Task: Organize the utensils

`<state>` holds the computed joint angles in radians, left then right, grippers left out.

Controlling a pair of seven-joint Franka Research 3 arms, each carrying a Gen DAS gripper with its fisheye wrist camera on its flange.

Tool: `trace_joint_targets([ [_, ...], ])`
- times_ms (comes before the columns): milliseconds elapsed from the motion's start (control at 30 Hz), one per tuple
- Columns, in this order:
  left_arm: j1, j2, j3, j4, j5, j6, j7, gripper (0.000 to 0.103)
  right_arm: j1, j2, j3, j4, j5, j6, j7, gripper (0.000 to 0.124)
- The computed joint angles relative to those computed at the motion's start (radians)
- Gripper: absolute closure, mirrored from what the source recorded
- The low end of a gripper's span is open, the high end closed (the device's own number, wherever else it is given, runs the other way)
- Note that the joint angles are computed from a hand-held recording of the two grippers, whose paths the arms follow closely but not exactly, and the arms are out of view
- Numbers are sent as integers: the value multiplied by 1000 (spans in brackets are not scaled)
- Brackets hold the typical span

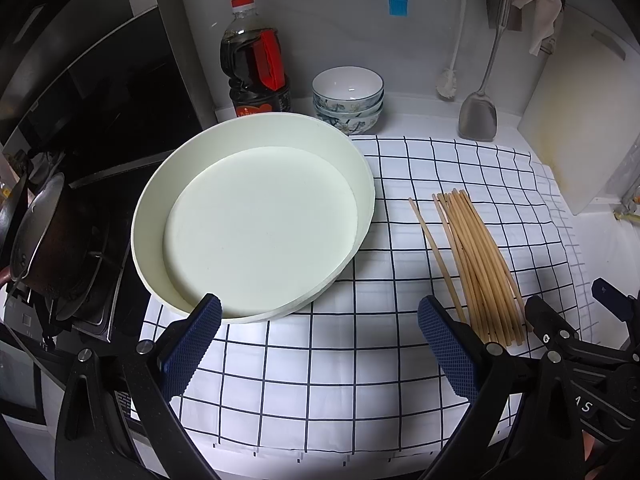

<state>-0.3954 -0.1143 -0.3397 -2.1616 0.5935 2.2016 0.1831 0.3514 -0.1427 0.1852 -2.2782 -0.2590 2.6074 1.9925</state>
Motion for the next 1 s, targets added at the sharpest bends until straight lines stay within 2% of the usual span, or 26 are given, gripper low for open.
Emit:
trace_joint_targets([
  [1000, -8, 4, -2, -3, -1, -3, -6, 6, 4, 4, -5, 2, 28, -7, -14, 29],
])
